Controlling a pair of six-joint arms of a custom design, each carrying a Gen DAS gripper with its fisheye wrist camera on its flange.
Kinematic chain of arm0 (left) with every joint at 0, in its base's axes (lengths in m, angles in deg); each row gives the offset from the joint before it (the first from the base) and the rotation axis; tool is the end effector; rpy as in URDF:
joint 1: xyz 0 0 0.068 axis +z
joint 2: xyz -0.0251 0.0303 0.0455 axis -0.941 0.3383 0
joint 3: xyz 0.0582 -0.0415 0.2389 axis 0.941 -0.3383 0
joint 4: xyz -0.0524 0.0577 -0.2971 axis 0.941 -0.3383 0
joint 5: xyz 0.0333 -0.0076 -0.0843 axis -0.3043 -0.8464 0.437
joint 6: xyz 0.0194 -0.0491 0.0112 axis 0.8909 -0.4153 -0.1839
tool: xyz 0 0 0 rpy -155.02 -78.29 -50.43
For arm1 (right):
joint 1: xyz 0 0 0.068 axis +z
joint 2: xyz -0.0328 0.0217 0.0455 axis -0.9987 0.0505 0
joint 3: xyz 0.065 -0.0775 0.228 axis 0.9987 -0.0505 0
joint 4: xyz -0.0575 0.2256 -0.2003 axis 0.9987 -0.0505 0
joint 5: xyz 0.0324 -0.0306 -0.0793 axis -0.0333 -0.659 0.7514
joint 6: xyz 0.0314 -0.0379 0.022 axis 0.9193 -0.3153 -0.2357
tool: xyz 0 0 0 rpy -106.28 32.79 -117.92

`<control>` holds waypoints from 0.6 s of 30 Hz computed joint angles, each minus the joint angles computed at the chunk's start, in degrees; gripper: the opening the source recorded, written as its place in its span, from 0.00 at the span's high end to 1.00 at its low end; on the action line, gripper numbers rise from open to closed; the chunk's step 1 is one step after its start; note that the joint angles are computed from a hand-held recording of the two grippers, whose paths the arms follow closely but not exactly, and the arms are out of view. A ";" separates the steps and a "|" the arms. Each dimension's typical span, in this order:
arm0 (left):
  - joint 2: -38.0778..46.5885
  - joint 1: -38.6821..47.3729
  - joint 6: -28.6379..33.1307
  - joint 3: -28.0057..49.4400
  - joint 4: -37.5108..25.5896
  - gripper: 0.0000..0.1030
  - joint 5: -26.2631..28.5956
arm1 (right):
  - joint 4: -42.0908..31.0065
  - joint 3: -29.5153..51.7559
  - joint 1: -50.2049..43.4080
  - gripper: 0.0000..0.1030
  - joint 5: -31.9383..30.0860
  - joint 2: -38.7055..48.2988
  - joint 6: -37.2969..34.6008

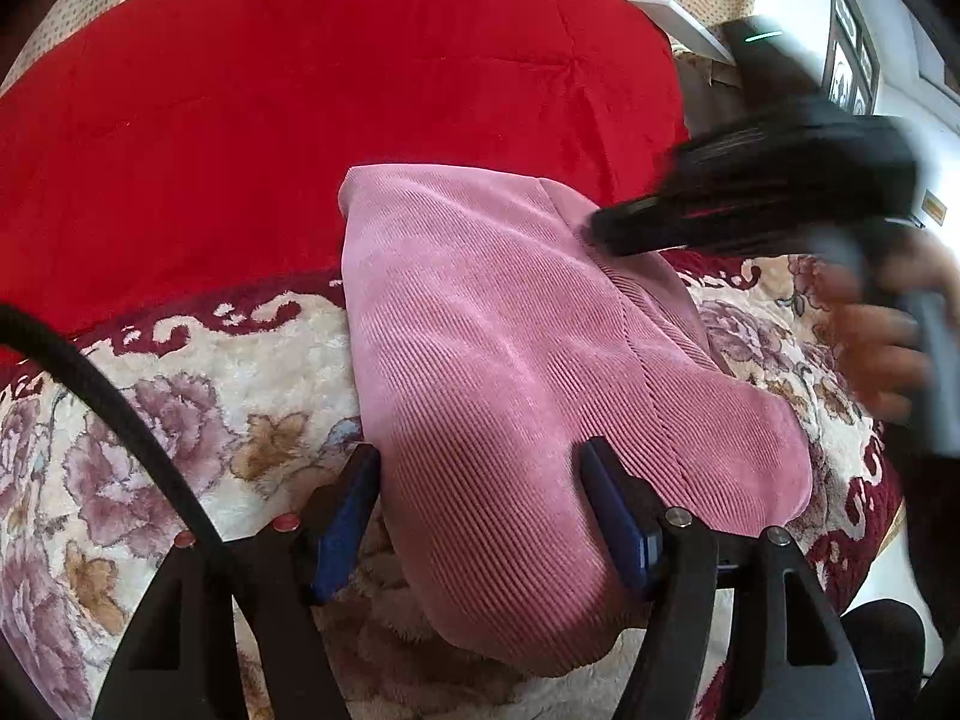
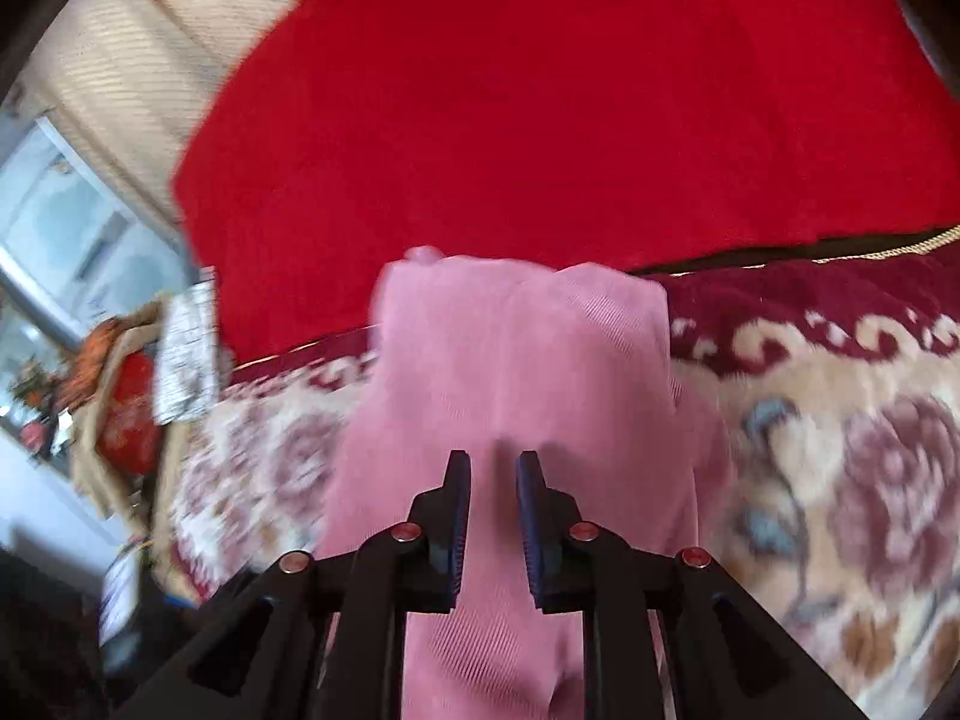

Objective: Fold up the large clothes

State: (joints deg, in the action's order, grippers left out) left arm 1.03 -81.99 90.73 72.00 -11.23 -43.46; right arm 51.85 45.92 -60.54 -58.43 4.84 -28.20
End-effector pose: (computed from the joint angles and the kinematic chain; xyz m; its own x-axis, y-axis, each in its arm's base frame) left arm 0.3436 -0.0923 0.2046 -0.4344 0.5369 -0.7232 0.8375 0.5363 -0.1049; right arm 0.3078 0.1465 0.2640 -0.6255 0.6015 -0.4969 0.3535 0.7863 0.5068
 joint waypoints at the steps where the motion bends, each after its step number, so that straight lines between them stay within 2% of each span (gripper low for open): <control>1: -0.19 -0.15 0.00 -0.23 0.38 0.32 -0.12 | -0.14 2.56 -3.11 0.83 -1.45 5.19 -0.93; 3: -0.90 -0.59 -0.81 -1.19 2.23 0.32 -0.31 | 0.55 4.74 -6.90 0.88 -3.03 12.36 -0.71; 4: -1.16 -0.74 -1.57 -1.62 3.10 0.31 -0.48 | 3.88 3.94 -9.20 0.88 -6.62 14.89 -0.75; 6: -1.06 -0.67 -1.79 -1.35 2.83 0.29 -0.43 | 9.60 0.52 -11.52 0.89 -9.60 14.14 0.68; 8: -0.57 -0.38 -2.14 -0.62 2.15 0.27 -0.04 | 7.88 0.60 -11.67 0.89 -9.66 12.53 1.68; 9: -0.40 -0.15 -2.63 -0.20 1.62 0.27 0.10 | 6.45 0.97 -11.22 0.85 -8.81 11.89 1.09; 13: -2.39 0.99 -3.49 -0.60 1.67 0.26 0.89 | 4.63 -4.59 -8.62 0.83 -6.72 1.74 3.01; 18: -6.73 3.63 -1.82 -1.21 0.98 0.26 3.90 | 0.66 -9.71 -1.09 0.83 0.37 -12.00 3.77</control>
State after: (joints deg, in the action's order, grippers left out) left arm -5.70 -78.36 88.91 70.79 -10.25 -39.56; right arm 52.51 36.21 -61.63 -58.06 -7.16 -24.43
